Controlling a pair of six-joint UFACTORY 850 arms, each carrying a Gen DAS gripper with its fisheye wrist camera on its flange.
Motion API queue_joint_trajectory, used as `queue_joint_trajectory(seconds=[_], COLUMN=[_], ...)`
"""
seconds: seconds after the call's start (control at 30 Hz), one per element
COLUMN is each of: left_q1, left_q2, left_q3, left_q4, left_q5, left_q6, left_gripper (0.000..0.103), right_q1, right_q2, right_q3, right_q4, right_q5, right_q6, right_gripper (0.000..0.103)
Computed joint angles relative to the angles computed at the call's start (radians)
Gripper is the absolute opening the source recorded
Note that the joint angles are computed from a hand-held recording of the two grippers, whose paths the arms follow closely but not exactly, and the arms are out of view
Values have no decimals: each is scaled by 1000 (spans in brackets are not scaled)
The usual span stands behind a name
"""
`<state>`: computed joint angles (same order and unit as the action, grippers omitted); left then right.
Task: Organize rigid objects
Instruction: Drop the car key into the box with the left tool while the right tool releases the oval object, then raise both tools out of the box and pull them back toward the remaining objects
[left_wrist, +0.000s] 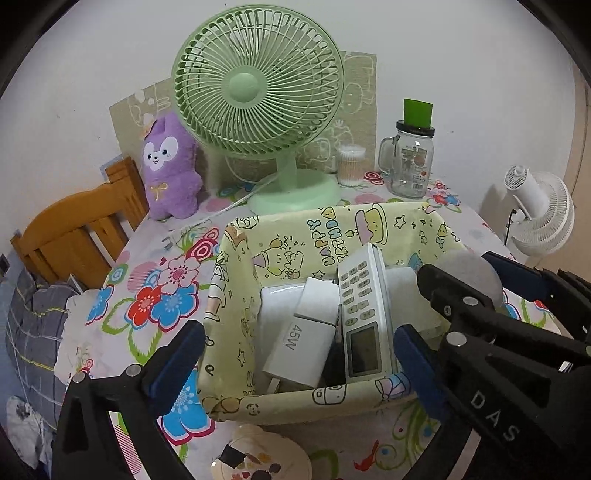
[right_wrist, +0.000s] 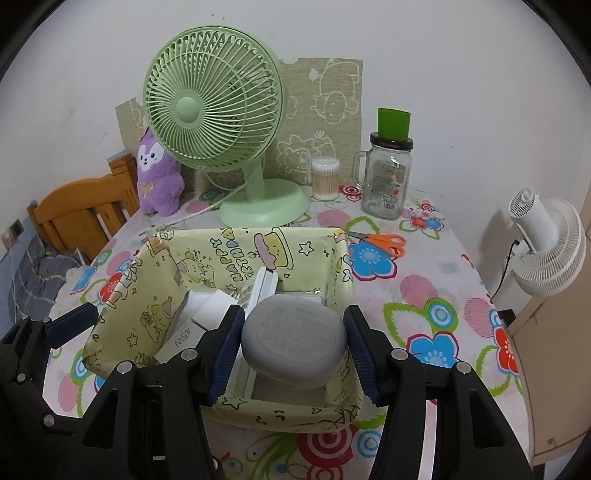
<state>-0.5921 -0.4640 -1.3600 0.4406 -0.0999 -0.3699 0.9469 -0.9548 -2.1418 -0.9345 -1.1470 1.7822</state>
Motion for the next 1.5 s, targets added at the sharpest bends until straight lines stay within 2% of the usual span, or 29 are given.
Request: queue_joint_trajectory(seconds=[0.07,0.13,0.2,0.63,0.73,0.8,0.93,1.1,1.2,1.33,1.47,1.5], left_q1=[-1,-1,0,7,10,11,16,16,18,18,17,15], left_q2=[-1,0,0,51,70,84,113,154,176,205,232,242], left_q3=[0,0,-1,57,77,94,126,167,187,218,243,254], left_q4=[28,33,-5,-239,-357,-347,-519,-502,-666,-784,-786,-734], left_q5=[0,1,-3,15,15,17,22,37,36,42,47,52], left_q6=[-29,-34,5,224,343,329,499,488,654,774,780,733], left_gripper=[103,103,103,103,103,103,103,103,103,103,103,103], right_q1=[0,-1,-1,22,34,41,56,76,89,107,121,125], right_q2=[-3,-1,2,26,27,22,18,18,17,6,9,11], right_q3=[-5,-2,2,26,21,11,-4,-12,-20,-46,-47,-46], right_q4=[-1,1,4,13,14,16,18,11,4,0,-3,-5], right_q5=[-2,10,19,-2,-16,-30,-53,-81,-103,-144,-158,-162], right_q6=[-4,-6,-1,36,31,23,25,35,42,28,36,43], right_gripper=[60,74,82,92,94,95,96,97,97,97,97,97])
